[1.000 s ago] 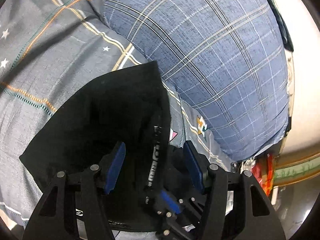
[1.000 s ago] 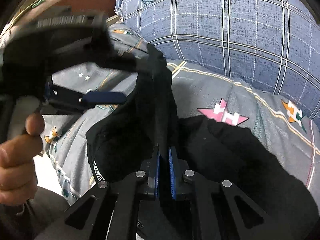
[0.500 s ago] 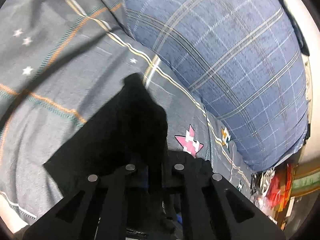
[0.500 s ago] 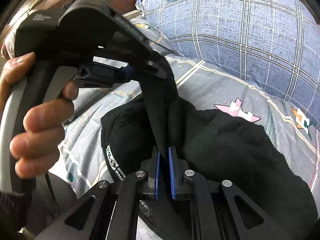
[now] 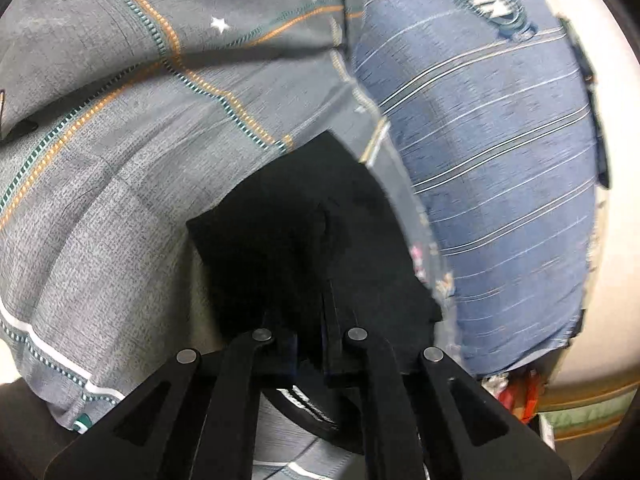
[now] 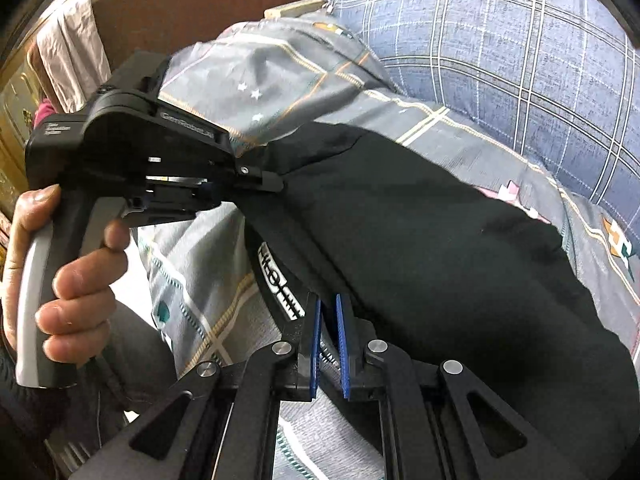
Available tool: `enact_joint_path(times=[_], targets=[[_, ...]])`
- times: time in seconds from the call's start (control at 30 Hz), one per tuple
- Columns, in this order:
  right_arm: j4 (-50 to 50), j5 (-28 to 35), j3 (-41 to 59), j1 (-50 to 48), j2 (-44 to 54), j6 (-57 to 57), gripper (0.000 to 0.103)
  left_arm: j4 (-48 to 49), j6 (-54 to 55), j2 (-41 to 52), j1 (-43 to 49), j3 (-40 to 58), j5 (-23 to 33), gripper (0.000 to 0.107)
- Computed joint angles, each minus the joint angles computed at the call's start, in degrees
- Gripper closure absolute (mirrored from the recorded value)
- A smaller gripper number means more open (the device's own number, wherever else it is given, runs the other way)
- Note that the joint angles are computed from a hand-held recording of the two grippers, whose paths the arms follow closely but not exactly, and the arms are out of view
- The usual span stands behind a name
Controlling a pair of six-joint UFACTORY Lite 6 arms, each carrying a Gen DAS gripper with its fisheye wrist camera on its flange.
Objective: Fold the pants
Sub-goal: 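Hold the folded shorts with the left gripper while the right gripper releases and repositions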
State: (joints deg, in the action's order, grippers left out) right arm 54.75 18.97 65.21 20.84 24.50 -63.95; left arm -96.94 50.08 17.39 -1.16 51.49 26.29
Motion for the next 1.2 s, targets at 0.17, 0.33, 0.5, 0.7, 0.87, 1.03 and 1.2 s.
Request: enact_joint_path(times=[0.17,0.33,0.5,0.7,0.87,1.03,1.2], targets=[[2.92,0.11,-3.59,0.45,-3.56,-3.05,0.096,-0.55,1.02,-3.02,-2.12,-3.21,-4.46,0.102],[0.03,-1.07,-0.65,2.74,5.17,0.65,0.091,1.40,-1.74,5.05,0.18,-0.54,-1.74,0.097],[4.94,2.23,-6.56,-2.11,-4.57,-3.55,0.076,0.52,-0.89,3.09,-0.80,-1.81,-3.88,0.096],[8.03,7.15,-16.34,-17.71,-16.83,-7.88,0.060,-0.53,-0.26,1.73,-1.22,-3.13,-4.81,0.095],[6.72,4.58,-19.71,-22.26,-15.17,-9.87,0.058,-2.56,1.00,1.19,-1.61,-3.73,-5.89,0.095],[8.27,-4.37,-23.38,-17.05,-14.14,-14.05,0.048,-1.58,-0.17,-0.61,-2.75,-4.40,-8.43,0.096],[7.19,-12.72,-23.41,-14.03,-11.35,-12.42,0.048,0.04,-1.55,0.40,-3.04,-3.01,-9.34,0.096]])
